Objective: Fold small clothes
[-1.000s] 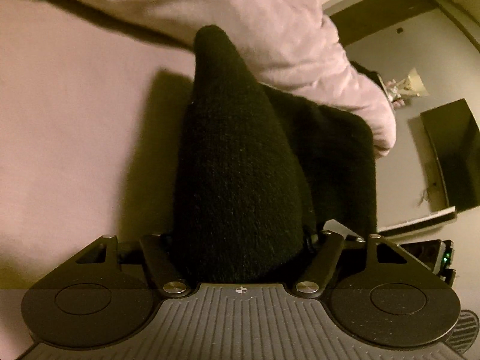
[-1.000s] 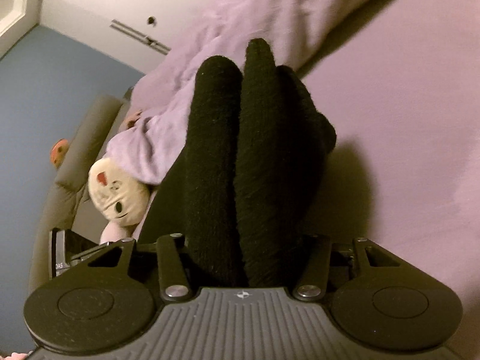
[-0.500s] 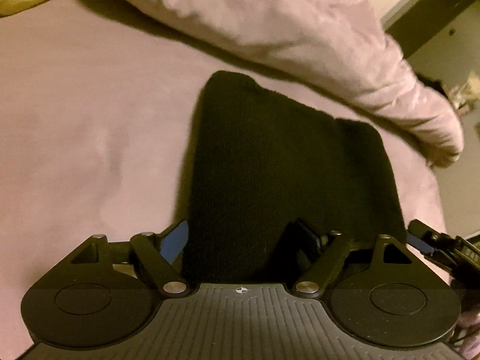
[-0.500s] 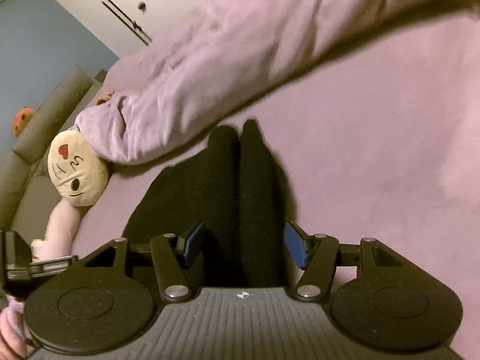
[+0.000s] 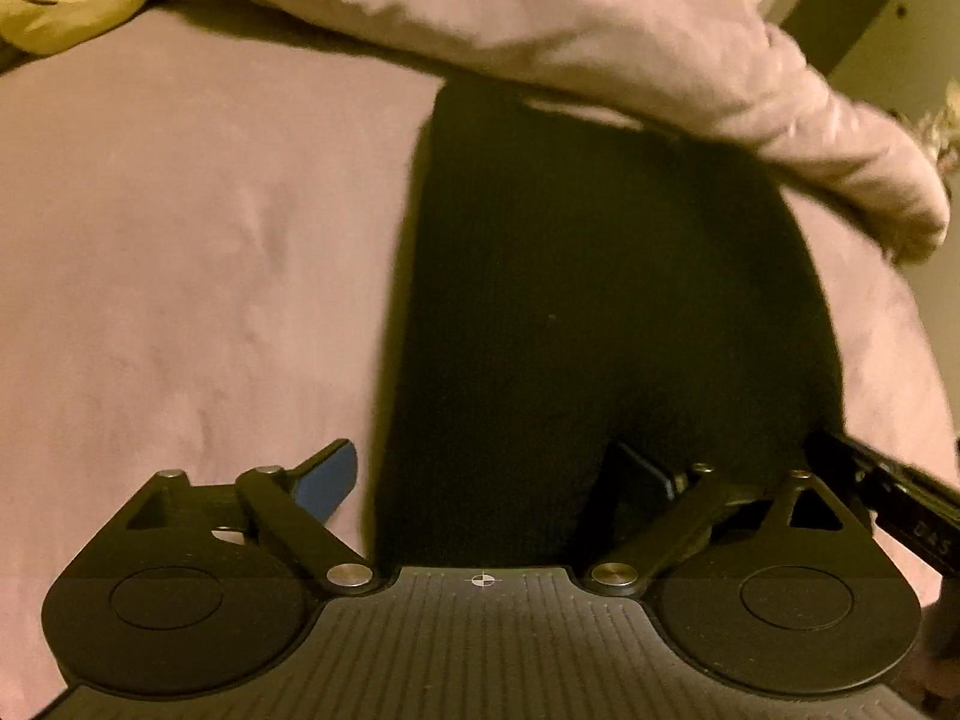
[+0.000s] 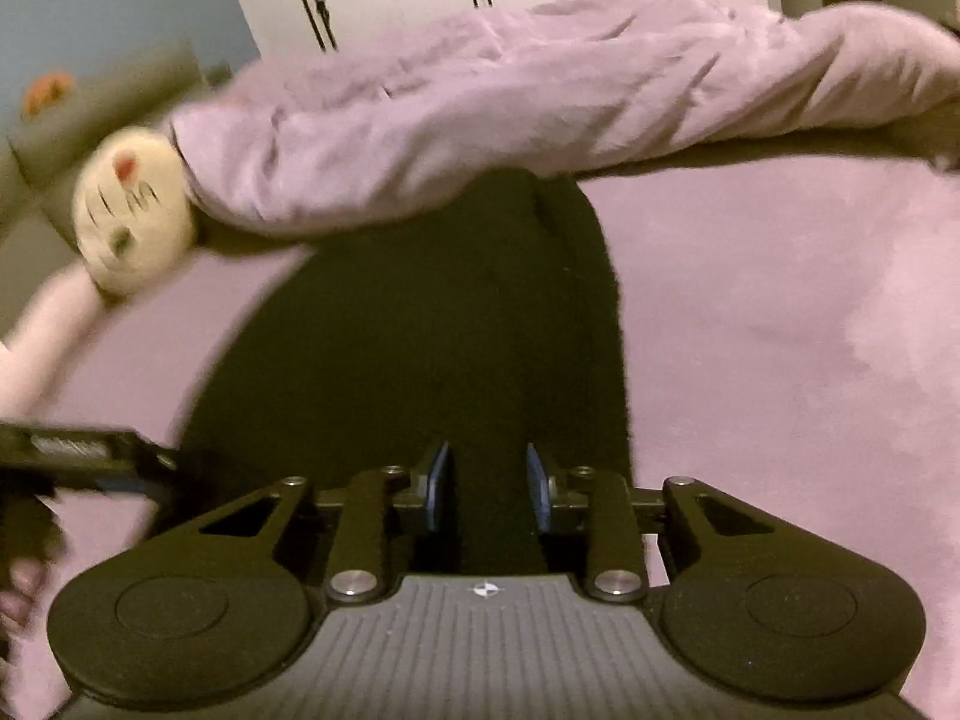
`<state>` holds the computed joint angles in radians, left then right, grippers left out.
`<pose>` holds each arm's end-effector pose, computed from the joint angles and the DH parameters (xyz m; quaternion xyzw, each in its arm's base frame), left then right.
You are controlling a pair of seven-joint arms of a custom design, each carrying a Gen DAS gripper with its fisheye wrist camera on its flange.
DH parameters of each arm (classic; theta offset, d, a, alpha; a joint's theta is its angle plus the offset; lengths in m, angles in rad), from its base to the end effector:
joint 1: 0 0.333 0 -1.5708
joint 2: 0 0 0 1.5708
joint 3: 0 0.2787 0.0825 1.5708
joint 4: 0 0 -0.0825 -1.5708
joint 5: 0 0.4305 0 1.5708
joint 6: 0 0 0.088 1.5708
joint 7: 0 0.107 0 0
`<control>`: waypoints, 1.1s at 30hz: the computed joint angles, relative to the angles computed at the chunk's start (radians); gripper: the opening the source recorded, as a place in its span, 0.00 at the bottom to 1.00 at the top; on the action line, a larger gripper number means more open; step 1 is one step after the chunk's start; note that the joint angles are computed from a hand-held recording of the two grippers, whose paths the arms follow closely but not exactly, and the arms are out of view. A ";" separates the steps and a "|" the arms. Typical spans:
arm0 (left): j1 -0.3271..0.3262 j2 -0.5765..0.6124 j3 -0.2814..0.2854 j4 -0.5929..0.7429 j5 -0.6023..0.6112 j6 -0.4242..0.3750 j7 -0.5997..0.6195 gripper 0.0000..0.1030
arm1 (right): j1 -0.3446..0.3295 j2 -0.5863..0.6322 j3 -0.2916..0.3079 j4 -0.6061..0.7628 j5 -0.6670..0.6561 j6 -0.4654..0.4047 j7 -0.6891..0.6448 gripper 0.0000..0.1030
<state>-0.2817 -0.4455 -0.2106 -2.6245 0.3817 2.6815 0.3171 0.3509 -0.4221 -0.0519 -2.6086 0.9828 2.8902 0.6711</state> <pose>0.4224 -0.2340 0.3831 -0.8133 0.5066 -0.2454 0.1474 0.4744 0.0962 0.3925 -0.7393 0.5360 -0.1352 0.3845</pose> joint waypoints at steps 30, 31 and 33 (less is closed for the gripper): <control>-0.029 0.023 -0.010 0.067 -0.054 -0.167 0.089 0.99 | 0.108 -0.027 -0.028 -0.073 -0.013 0.257 0.042 0.41; -0.028 0.020 -0.012 0.067 -0.050 -0.168 0.085 0.99 | 0.117 -0.018 -0.032 -0.069 -0.018 0.273 0.040 0.42; -0.025 0.006 -0.013 0.060 -0.040 -0.161 0.075 0.99 | 0.071 0.002 0.017 -0.067 -0.065 0.279 0.083 0.43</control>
